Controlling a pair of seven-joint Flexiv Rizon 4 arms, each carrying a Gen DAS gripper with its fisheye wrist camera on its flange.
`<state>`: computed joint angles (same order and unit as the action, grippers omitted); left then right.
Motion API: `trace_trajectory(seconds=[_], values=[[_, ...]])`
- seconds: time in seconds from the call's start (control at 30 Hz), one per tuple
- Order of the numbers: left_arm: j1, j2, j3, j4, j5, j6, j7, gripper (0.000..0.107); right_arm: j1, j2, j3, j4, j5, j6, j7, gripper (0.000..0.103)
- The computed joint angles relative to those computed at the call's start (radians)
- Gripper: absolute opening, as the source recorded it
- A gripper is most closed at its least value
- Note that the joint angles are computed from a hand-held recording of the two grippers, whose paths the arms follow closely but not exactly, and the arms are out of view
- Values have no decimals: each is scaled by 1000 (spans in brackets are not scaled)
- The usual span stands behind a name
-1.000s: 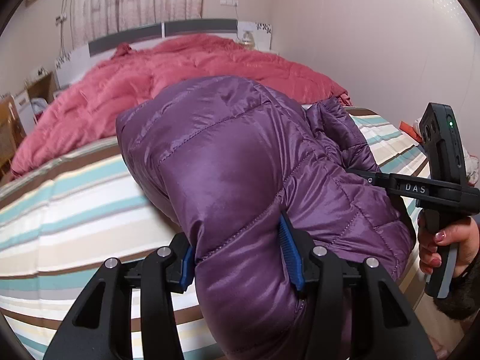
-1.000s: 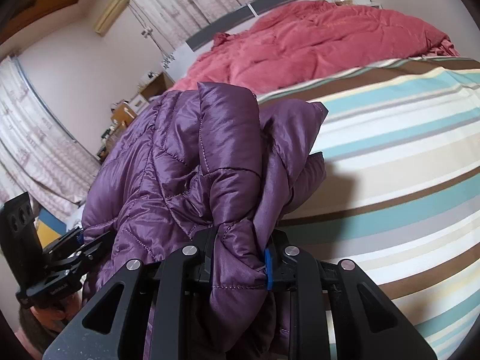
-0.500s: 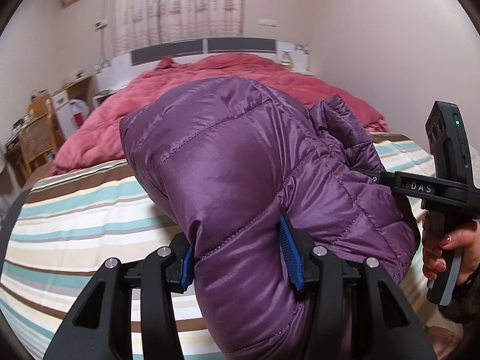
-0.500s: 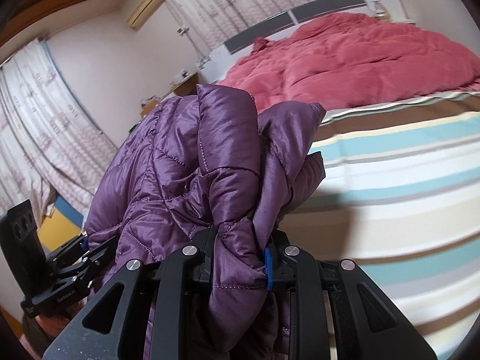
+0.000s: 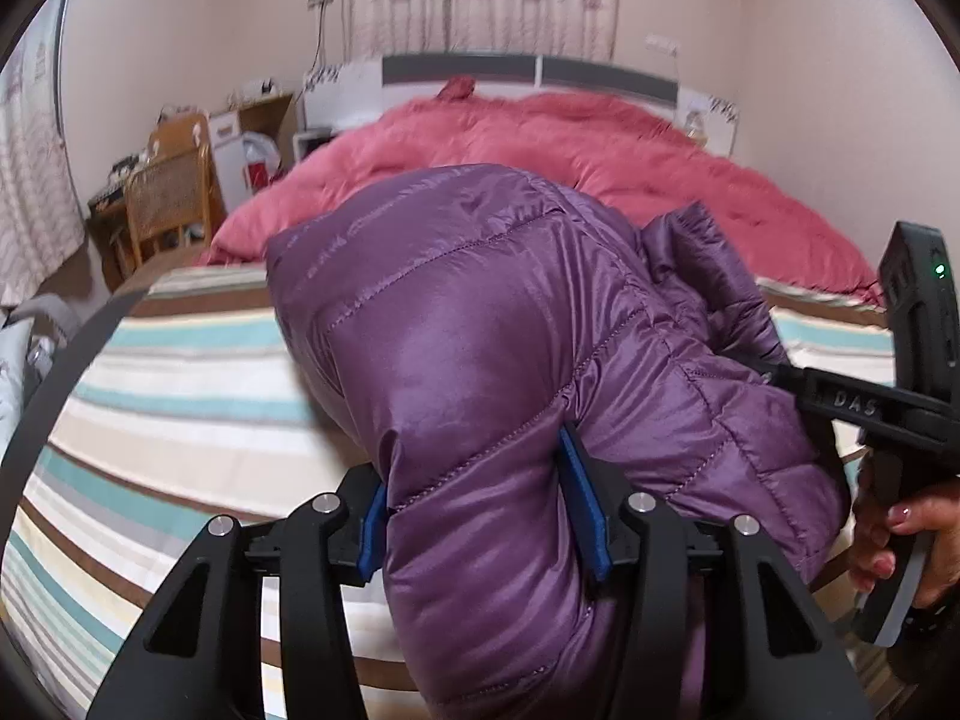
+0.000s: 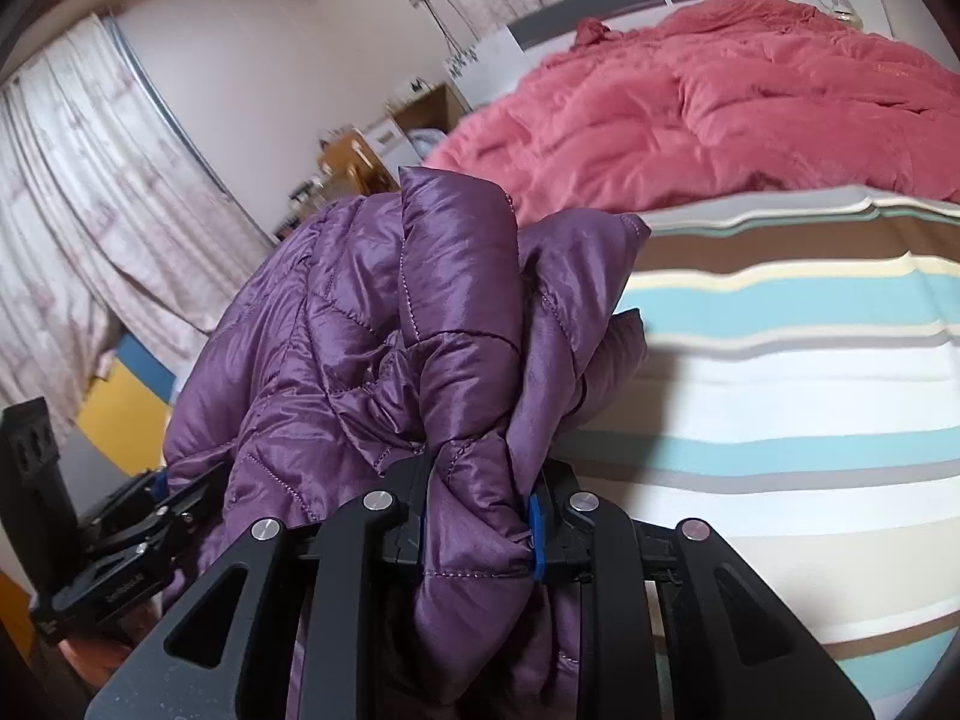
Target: Fold large clothes
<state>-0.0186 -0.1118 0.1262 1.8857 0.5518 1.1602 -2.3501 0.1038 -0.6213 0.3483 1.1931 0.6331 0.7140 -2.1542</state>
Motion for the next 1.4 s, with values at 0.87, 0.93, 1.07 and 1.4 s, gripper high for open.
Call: trace_trajectory(seconds=[0.87,0.93,1.07,1.4], values=[[-30,61,-60,105,187,-86,-164,81,63,165,-58,405,-235,349,-17,46],[-31,64,-60,102,177,-98,-167,81,67,165,-57,414,-258,365,9,46],[-36,89,-69,96,151,-138,-185,86,5,176,-12,373,-196,284,23,53],[-60,191,-152,110,198,-318,-384,101,-47,325,-10,463,-15,252,-142,83]])
